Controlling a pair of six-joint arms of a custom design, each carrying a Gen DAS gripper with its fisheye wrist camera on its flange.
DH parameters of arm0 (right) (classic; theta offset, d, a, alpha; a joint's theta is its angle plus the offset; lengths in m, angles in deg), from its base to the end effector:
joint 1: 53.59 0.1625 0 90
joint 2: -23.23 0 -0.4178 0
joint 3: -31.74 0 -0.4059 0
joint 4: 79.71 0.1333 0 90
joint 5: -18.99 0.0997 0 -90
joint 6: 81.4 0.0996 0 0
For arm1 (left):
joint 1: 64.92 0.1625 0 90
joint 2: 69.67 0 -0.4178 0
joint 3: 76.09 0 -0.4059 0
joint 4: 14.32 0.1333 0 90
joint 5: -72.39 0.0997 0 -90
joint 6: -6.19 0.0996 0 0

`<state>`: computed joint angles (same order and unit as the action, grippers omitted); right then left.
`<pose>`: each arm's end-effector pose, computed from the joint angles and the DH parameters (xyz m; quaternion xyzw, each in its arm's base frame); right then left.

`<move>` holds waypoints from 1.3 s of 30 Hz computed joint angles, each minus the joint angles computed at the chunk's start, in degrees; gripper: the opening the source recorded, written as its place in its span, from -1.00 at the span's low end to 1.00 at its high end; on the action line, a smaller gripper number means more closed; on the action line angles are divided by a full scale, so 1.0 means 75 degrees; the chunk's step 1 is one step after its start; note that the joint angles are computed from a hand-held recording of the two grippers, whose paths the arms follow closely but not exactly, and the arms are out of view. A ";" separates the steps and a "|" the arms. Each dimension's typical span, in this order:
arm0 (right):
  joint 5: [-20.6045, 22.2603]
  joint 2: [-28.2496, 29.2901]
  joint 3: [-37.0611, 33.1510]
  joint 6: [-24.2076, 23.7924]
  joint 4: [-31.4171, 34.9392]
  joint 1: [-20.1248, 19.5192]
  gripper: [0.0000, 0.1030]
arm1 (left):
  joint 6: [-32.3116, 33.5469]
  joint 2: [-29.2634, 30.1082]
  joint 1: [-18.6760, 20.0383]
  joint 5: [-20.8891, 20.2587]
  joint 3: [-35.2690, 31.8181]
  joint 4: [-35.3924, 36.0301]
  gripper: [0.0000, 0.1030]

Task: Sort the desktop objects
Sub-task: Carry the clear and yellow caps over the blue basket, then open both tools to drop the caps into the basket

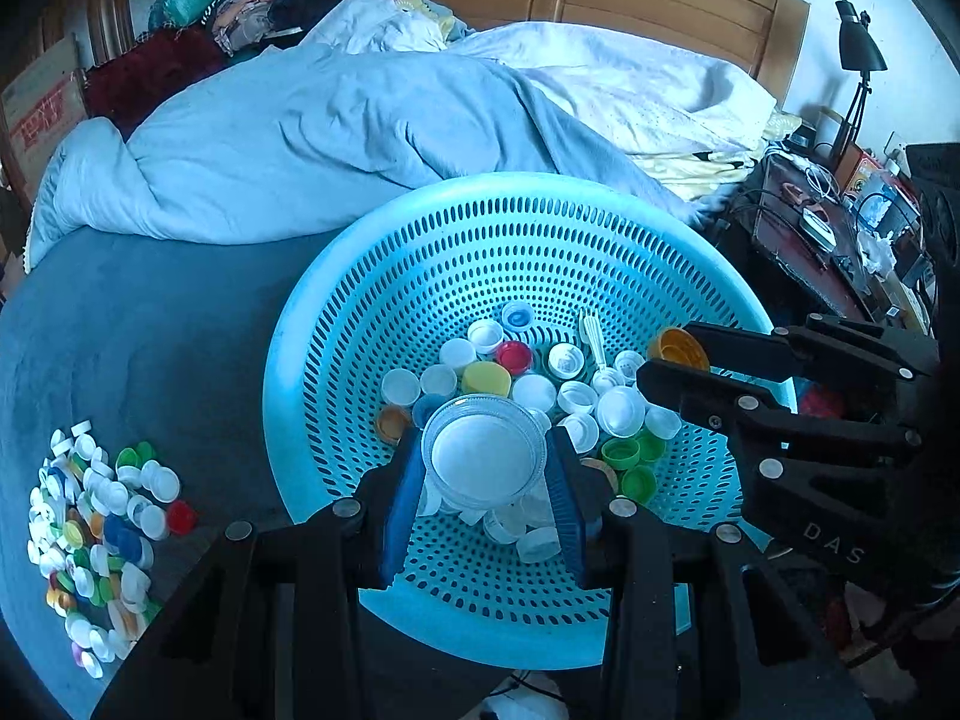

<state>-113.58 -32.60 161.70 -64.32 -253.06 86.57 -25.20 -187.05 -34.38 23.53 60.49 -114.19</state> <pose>0.3922 -0.2414 0.0613 0.2364 -0.8986 0.2627 0.2598 -0.1379 -0.3122 0.3098 0.2540 0.8984 -0.1960 0.3000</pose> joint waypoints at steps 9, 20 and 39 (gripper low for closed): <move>0.0041 0.0007 0.0031 0.0054 0.0039 -0.0026 -0.37 | 0.0044 0.0042 0.0101 -0.0053 0.0040 -0.0037 -0.33; 0.0099 0.0067 0.0040 0.0105 0.0058 -0.0058 -0.37 | 0.0067 0.0071 0.0146 -0.0071 0.0061 -0.0075 -0.33; 0.0140 0.0104 0.0088 0.0154 0.0031 -0.0098 -0.37 | 0.0171 0.0129 0.0276 -0.0093 0.0095 -0.0188 -0.33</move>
<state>-112.53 -31.83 162.36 -63.16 -252.83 85.83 -23.92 -186.09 -32.31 22.83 61.20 -115.60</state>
